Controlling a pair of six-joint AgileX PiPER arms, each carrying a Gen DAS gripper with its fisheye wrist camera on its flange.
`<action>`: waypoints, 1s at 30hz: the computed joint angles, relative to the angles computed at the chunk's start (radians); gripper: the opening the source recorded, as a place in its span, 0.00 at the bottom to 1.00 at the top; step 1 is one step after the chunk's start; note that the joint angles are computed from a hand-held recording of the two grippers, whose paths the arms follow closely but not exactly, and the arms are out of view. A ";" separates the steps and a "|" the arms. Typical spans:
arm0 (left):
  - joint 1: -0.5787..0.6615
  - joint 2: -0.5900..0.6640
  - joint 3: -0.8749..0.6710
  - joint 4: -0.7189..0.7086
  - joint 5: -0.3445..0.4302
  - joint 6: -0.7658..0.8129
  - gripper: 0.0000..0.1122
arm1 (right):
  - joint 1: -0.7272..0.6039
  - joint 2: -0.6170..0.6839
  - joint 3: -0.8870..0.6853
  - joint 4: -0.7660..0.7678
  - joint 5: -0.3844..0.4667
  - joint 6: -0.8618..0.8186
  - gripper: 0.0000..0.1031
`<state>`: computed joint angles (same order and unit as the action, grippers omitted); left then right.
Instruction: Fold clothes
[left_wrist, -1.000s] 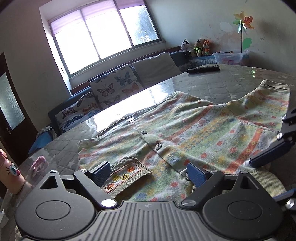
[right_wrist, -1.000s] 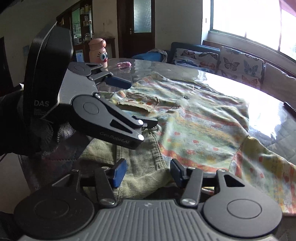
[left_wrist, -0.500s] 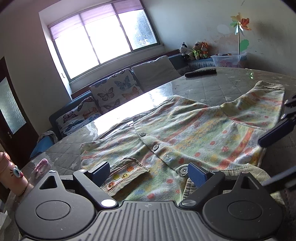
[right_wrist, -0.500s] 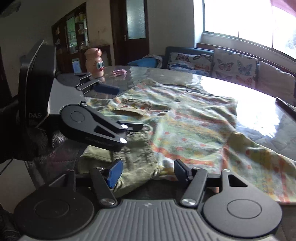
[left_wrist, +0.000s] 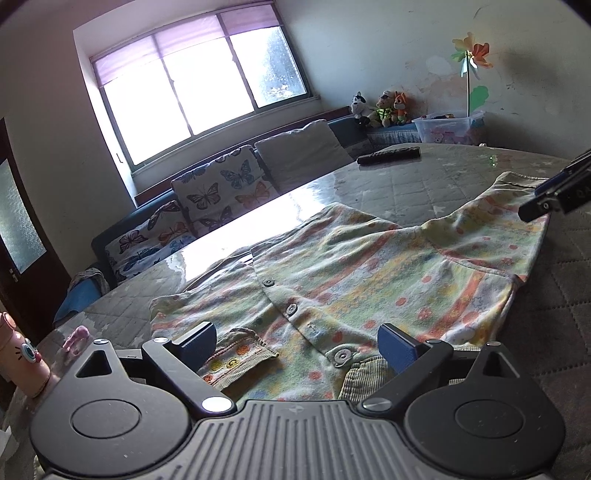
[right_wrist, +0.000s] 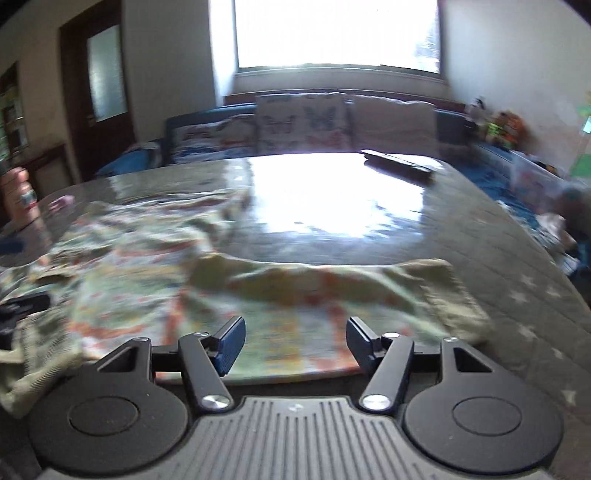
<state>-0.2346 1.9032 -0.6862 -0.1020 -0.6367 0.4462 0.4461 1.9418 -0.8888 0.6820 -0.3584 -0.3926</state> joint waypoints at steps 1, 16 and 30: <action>-0.002 -0.001 0.000 0.000 0.001 0.001 0.85 | -0.016 0.006 -0.008 0.006 0.008 -0.002 0.57; -0.037 0.008 0.003 0.004 0.023 0.009 0.85 | -0.027 0.216 -0.345 0.508 0.031 -0.616 0.50; -0.033 0.010 -0.002 0.001 0.033 0.015 0.85 | -0.122 0.197 -0.277 0.513 -0.064 -0.564 0.51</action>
